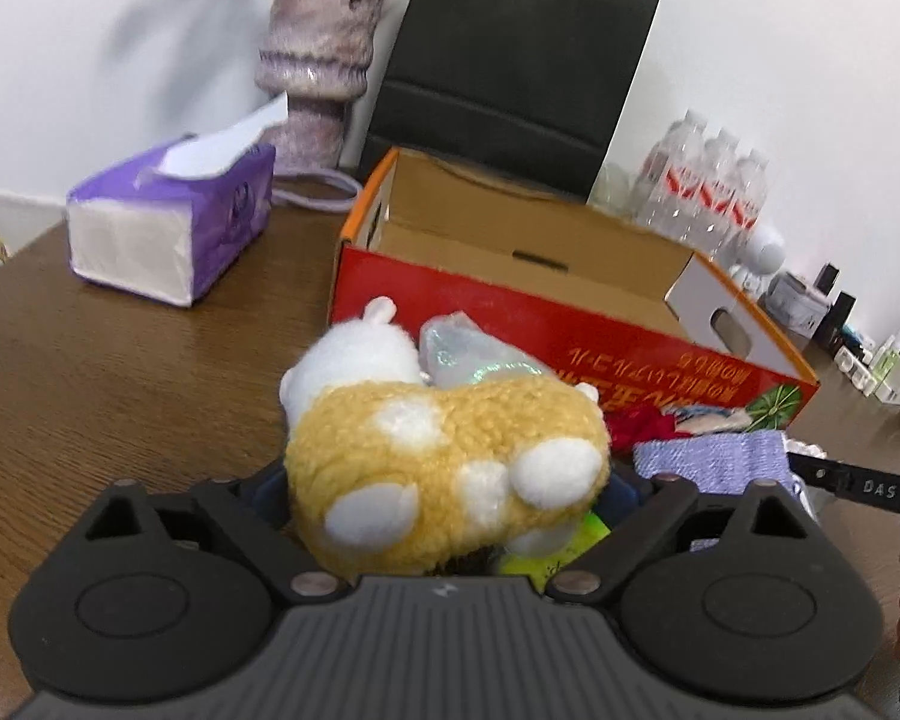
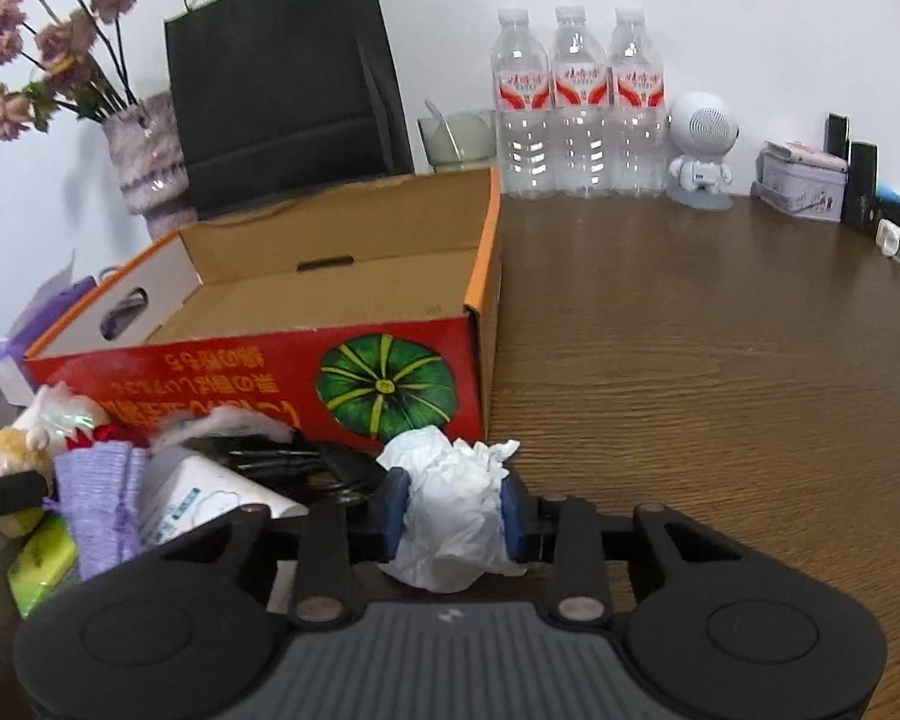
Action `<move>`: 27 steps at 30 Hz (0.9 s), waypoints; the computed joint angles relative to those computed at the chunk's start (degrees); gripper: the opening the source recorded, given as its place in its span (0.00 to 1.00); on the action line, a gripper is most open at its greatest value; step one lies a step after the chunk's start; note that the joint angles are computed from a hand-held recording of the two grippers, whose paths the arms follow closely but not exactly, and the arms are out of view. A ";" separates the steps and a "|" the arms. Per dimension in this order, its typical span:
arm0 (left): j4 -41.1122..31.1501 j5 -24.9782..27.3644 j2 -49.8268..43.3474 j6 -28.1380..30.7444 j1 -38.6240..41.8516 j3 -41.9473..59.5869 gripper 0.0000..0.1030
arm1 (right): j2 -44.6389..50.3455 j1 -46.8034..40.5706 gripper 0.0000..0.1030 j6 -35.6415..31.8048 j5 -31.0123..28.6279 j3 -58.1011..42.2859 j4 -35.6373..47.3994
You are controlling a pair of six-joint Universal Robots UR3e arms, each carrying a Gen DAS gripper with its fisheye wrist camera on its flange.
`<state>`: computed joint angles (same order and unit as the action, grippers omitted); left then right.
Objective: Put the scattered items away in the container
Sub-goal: 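Grasp the plush toy with left gripper while right grasps crumpled tissue, then lower the plush toy and tissue into the cardboard box, open both grippers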
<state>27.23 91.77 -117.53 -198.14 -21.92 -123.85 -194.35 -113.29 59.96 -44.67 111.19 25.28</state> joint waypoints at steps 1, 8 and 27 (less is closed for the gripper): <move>0.87 0.77 0.07 0.09 -0.47 -0.29 0.92 | -0.13 2.40 0.28 2.46 2.69 1.80 -3.00; 3.90 4.45 1.11 1.61 -3.62 -1.76 0.92 | -2.18 13.92 0.28 16.69 12.71 8.61 -18.72; 4.58 6.00 6.14 5.88 -5.48 0.52 0.92 | 2.34 20.77 0.28 17.06 21.06 -0.30 -17.41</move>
<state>31.80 97.77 -111.39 -192.27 -27.41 -123.33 -192.01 -92.52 77.02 -23.61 110.90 7.87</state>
